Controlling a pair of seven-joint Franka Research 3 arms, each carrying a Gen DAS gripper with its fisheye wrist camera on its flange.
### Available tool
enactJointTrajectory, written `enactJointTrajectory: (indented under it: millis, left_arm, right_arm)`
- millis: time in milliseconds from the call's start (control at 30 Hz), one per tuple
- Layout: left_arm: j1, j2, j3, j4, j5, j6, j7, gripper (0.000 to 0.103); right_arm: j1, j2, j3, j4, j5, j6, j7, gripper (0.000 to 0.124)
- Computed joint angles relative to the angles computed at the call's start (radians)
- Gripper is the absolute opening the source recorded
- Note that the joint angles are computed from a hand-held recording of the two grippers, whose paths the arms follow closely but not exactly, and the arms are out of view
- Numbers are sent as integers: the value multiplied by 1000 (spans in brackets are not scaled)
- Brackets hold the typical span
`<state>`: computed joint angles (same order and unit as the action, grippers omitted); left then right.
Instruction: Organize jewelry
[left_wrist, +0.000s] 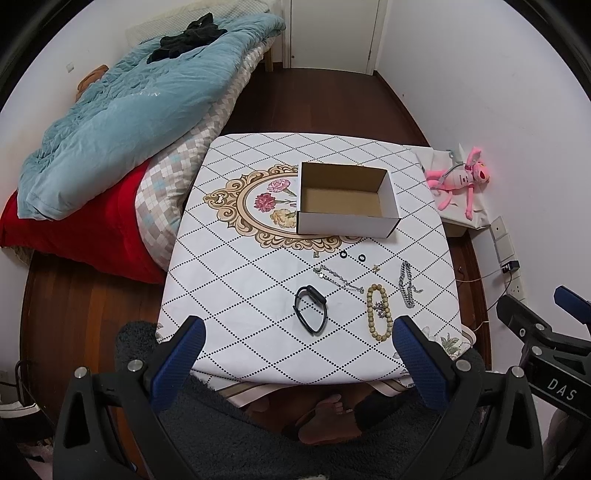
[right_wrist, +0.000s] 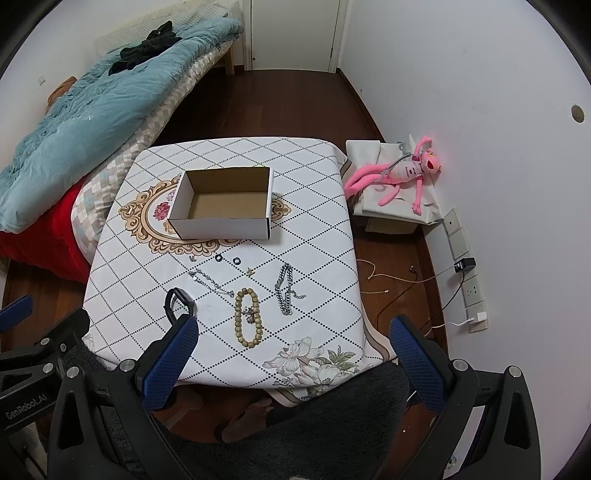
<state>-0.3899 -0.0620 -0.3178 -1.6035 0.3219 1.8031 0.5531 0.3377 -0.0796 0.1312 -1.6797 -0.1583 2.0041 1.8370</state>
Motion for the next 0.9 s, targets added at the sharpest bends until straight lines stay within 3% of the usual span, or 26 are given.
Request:
enactJointTrajectory:
  millis: [900]
  left_arm:
    - [8, 10, 8, -23, 6, 21, -1, 103]
  right_arm:
    - [-3, 15, -2, 9, -23, 12, 32, 103]
